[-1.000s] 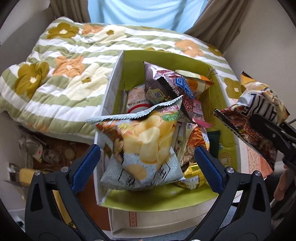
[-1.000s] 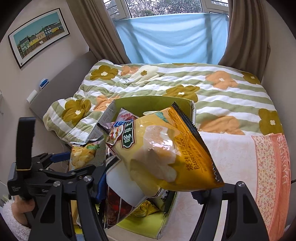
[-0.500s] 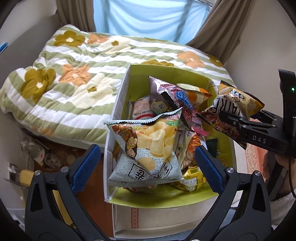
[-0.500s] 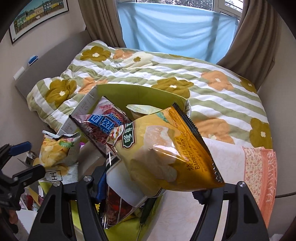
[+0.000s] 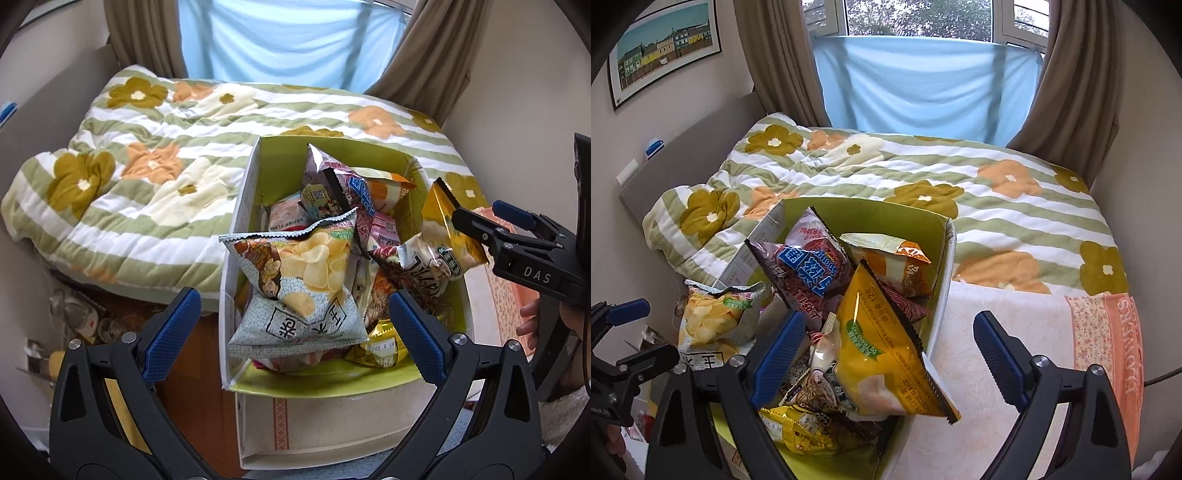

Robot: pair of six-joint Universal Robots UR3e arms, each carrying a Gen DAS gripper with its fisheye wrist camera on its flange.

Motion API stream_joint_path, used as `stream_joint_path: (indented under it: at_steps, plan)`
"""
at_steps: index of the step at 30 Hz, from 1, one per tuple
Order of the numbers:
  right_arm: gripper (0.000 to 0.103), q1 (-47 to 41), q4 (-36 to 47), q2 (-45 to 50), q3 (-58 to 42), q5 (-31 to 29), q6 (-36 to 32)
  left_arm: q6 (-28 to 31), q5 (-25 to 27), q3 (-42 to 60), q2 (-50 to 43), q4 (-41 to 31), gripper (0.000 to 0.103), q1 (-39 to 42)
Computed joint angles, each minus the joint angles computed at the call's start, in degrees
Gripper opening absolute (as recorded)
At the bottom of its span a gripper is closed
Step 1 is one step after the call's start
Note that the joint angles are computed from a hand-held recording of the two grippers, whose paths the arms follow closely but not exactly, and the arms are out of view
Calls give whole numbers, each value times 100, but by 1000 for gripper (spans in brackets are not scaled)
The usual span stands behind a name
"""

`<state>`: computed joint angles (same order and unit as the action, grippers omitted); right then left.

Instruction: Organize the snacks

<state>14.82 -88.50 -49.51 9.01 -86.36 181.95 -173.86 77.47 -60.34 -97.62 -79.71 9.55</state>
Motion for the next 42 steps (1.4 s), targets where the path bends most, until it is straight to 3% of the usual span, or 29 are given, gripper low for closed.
stream_joint_path:
  at_steps: [9,15,20,26,34,38,42]
  plan:
    - [91,349,-1034,-1376,1759,-544,426,487,-224,-353,661,109,101,142]
    - [91,459,-1406,-2356,2650,-793,655,393,-173,-268,1121,102,101,-24]
    - [91,413,-1703,-3345,3489,-1010,634,-66,192,-315,1590,309,101,-527]
    - [91,9,-1540,-4668,4348,-960,371,-1130,1380,-261,1886,532,101,-1888]
    - [91,-466,-1069,-6433,5487,-983,-31,-2415,3914,-776,2258,858,102,-4345]
    - [91,-580,-822,-6975,5768,-894,-86,-2959,4701,-788,2279,634,102,-5207]
    - [91,-242,-805,-7268,6032,-1209,79,-3302,5330,-734,2237,451,102,-5838]
